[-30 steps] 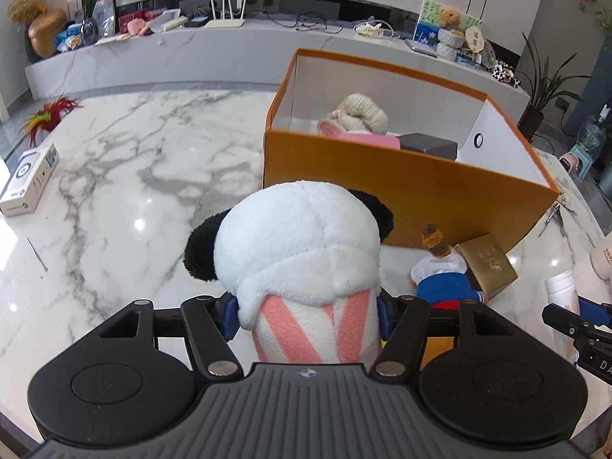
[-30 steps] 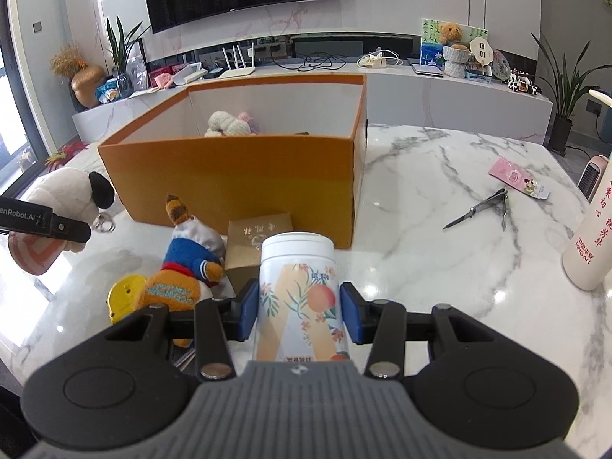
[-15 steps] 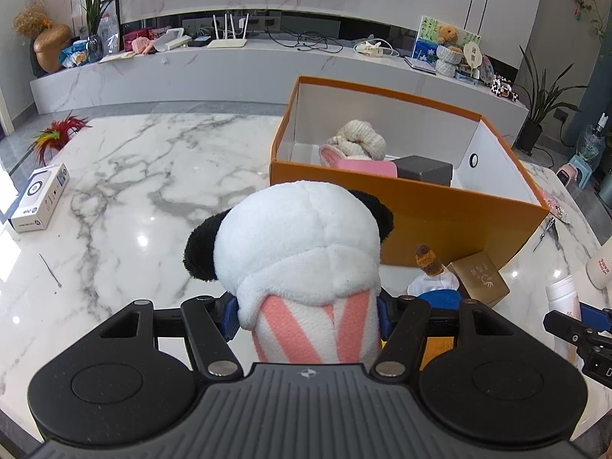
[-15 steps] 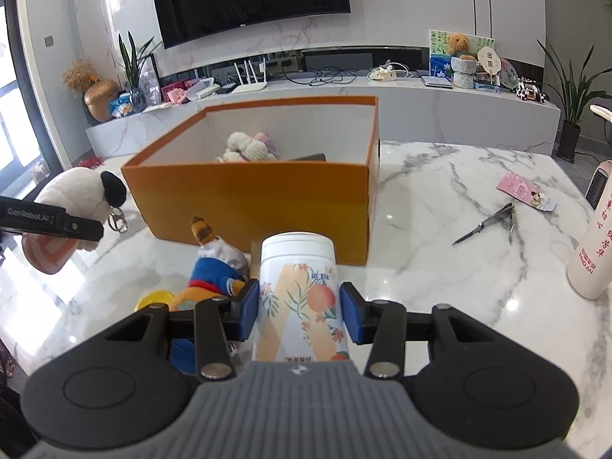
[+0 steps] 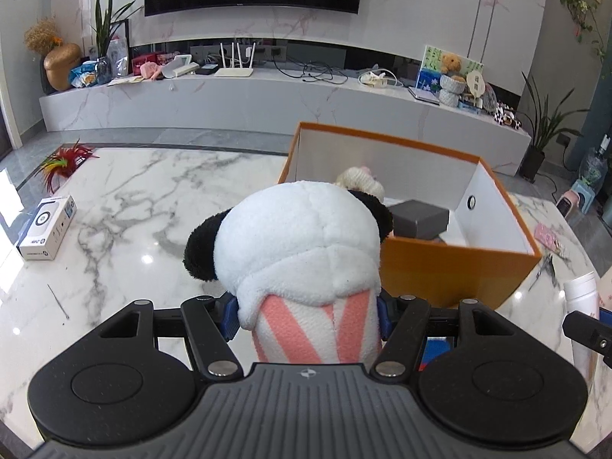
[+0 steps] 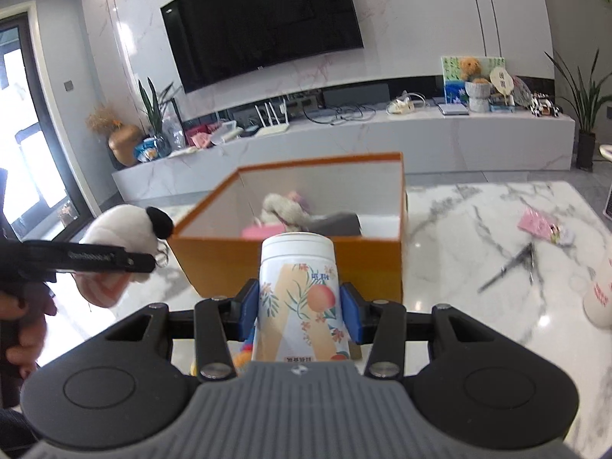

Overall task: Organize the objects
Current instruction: 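Lift and carry the panda plush and white canister over the orange box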

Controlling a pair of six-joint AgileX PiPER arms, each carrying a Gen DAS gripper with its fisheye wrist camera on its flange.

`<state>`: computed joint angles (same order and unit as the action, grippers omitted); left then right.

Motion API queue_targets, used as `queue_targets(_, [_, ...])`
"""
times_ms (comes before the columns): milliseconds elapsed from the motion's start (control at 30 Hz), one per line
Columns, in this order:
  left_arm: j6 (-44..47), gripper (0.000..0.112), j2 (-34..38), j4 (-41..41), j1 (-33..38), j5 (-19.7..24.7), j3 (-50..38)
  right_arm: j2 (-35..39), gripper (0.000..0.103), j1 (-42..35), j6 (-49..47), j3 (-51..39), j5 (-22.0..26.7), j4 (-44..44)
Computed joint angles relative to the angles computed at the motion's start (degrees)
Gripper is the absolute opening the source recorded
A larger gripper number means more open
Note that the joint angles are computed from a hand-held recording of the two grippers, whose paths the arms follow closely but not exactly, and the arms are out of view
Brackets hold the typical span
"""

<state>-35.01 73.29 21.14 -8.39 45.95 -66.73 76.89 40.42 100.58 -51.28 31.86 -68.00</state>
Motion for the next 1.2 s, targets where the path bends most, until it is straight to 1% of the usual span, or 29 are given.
queue_targets(100, [-0.8,0.074,1.7,0.5,-0.4,1.0,-3.3,0.6,0.047,-2.1,-4.5,-3.0,-1.6,2.9])
queue_targets(300, [1.8,0.074,8.0,-1.7,-0.2,2.8,-14.0,4.6,0.047,-9.0,-22.7,-14.1,-4.8,14.1])
queue_targets(367, [3.4,0.074,10.8,-2.7,0.3,3.0,-18.1,6.7,0.047,-11.1,-25.9,-17.5,-6.2,16.0])
queue_targets(467, [4.6,0.074,15.2,-3.5,1.2,2.5,-23.9,10.0,0.047,-14.5,-27.0,-21.7,-9.4,17.1])
queue_targets(567, [5.9,0.074,18.5,-4.2,2.3,0.0,-26.4,13.3,0.047,-17.6,-25.2,-24.1,-13.4,16.9])
queue_targets(633, [6.4,0.074,21.1,-4.7,2.9,-0.5,-28.0,16.0,0.047,-19.4,-28.6,-26.3,-14.7,21.2])
queue_targets(667, [6.4,0.074,22.3,-5.2,3.3,-0.5,-28.8,17.5,0.048,-20.1,-31.1,-27.7,-14.8,24.1])
queue_targets(800, [5.8,0.074,26.0,-5.2,3.7,-0.2,-30.3,22.2,0.048,-21.2,-34.9,-31.6,-13.8,28.3])
queue_targets(1000, [6.8,0.074,29.3,-6.3,4.1,0.2,-31.4,27.7,0.048,-22.5,-42.6,-35.5,-13.0,37.4])
queue_targets(1200, [8.2,0.074,31.8,-6.5,3.3,0.8,-32.5,31.3,0.047,-22.7,-44.7,-37.9,-12.2,41.0])
